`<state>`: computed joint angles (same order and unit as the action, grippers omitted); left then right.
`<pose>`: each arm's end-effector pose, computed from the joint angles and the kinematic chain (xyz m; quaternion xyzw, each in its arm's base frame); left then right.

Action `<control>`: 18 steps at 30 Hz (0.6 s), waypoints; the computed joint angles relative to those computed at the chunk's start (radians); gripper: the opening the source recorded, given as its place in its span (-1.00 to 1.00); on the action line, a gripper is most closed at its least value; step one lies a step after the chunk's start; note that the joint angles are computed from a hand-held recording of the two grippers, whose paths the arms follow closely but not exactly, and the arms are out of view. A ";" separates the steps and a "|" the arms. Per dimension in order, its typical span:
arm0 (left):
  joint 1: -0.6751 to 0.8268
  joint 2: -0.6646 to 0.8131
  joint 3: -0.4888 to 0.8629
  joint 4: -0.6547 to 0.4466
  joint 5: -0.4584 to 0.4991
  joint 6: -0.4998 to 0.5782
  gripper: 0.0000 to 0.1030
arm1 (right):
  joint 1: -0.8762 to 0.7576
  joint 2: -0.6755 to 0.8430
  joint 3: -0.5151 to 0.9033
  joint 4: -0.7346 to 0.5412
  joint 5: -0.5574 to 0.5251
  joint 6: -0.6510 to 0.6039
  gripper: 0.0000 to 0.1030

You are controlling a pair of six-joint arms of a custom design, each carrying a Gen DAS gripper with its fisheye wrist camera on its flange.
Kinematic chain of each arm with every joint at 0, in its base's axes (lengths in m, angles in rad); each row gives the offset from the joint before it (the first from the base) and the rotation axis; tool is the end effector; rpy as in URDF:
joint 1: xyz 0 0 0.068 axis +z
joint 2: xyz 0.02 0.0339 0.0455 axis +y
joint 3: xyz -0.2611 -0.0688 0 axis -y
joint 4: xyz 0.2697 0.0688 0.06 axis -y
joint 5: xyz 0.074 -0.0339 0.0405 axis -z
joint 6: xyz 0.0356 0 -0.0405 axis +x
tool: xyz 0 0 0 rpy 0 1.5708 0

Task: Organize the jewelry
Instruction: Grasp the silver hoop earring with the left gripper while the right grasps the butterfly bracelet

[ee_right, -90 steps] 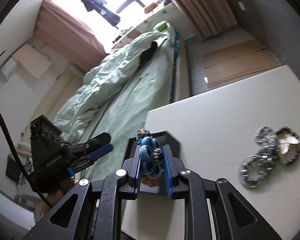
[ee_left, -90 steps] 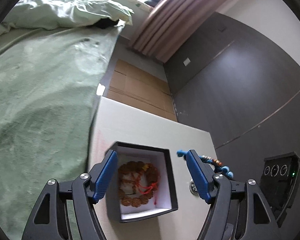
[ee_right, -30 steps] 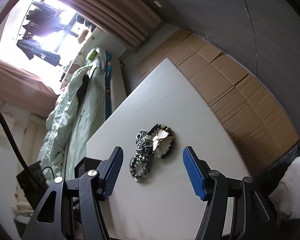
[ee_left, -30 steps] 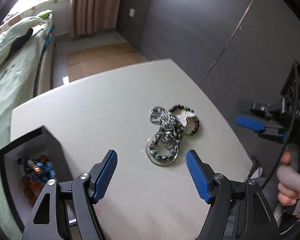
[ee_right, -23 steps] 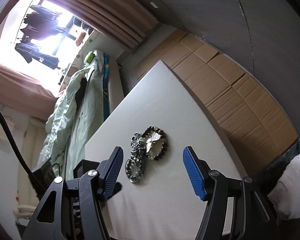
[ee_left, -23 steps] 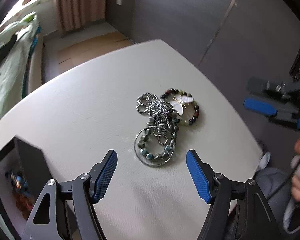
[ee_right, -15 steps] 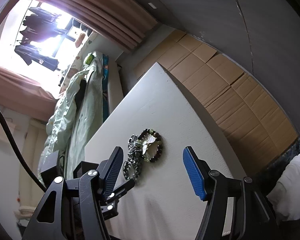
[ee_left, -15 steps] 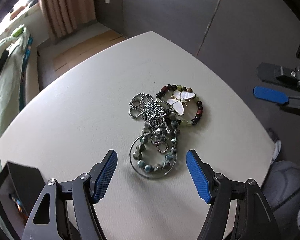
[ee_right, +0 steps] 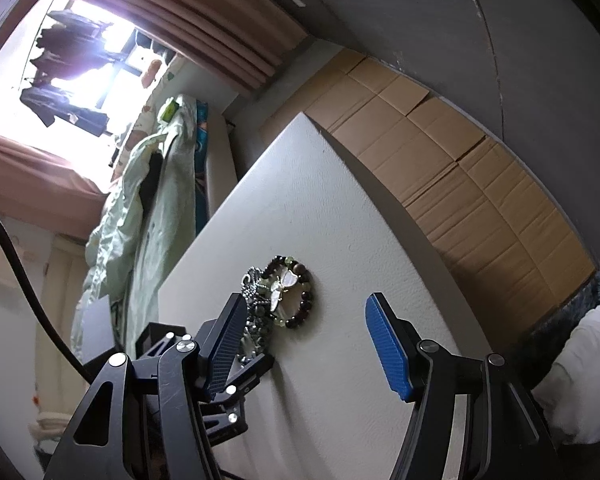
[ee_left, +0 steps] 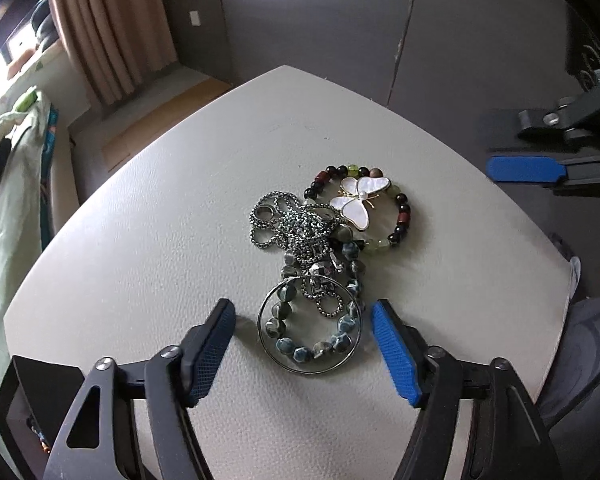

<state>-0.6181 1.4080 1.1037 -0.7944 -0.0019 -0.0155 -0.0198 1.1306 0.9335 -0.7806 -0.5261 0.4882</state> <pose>0.2468 -0.1754 0.2500 0.2883 0.9285 -0.0720 0.2225 0.2438 0.0131 0.2688 0.1585 0.9129 0.3074 0.2168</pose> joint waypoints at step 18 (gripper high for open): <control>0.098 -0.117 0.027 -0.034 0.114 -0.024 0.01 | 0.212 0.181 0.111 -0.033 0.265 -0.003 -0.30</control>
<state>-0.5206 1.2913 1.1303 -0.8288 0.1123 -0.0395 0.1925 1.3114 1.0448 -0.8132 -0.2611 0.4848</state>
